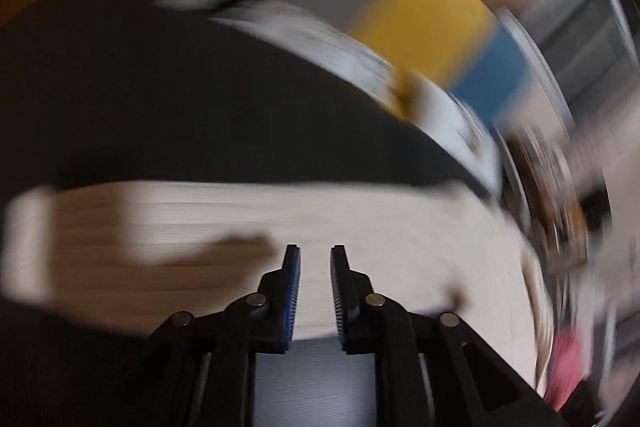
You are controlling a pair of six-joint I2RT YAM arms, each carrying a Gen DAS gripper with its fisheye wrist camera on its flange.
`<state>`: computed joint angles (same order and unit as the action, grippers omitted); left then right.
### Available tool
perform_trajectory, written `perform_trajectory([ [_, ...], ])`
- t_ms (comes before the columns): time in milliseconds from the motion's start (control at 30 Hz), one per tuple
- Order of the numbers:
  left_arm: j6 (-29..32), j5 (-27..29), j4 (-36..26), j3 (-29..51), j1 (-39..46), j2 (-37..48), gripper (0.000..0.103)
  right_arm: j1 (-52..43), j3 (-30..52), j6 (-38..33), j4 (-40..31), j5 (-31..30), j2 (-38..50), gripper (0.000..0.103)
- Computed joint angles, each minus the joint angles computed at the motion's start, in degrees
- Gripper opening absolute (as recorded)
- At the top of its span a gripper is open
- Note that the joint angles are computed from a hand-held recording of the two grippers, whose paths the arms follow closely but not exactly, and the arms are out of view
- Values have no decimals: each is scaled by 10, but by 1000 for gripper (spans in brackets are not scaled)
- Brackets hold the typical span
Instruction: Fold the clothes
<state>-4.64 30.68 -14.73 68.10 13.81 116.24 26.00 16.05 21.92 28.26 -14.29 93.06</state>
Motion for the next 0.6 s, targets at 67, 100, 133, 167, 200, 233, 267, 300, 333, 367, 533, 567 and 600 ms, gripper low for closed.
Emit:
perform_trajectory([
  [67, 0, 18, -31, 42, 96, 38, 17, 21, 35, 12, -4, 31, 37, 21],
  [100, 4, 36, -56, 72, 138, 63, 17, 18, 41, 15, 4, 24, 52, 21],
  [133, 11, 58, -87, 110, 170, 92, 17, 14, 46, 17, 12, 17, 65, 21],
  [167, 19, 78, -118, 148, 198, 120, 17, 10, 52, 20, 20, 11, 79, 21],
  [200, 33, 97, -146, 180, 217, 143, 17, 6, 59, 22, 25, 4, 92, 21],
  [233, 52, 118, -175, 210, 229, 164, 17, 2, 69, 22, 24, 0, 101, 21],
  [267, 66, 134, -200, 236, 234, 183, 17, -2, 78, 22, 21, -4, 110, 21],
  [300, 74, 143, -216, 255, 233, 196, 17, -5, 88, 22, 18, -8, 118, 21],
  [333, 78, 151, -228, 275, 229, 213, 18, -7, 97, 23, 9, -9, 118, 21],
  [367, 74, 153, -232, 291, 223, 228, 18, -7, 111, 25, -5, -8, 116, 21],
  [533, 73, 179, -276, 368, 200, 294, 18, -38, 217, 7, -87, -4, 134, 21],
  [567, 77, 182, -284, 378, 197, 302, 18, -44, 236, 3, -98, -1, 141, 21],
  [600, 78, 182, -289, 388, 194, 308, 18, -52, 258, -2, -112, 1, 151, 21],
])
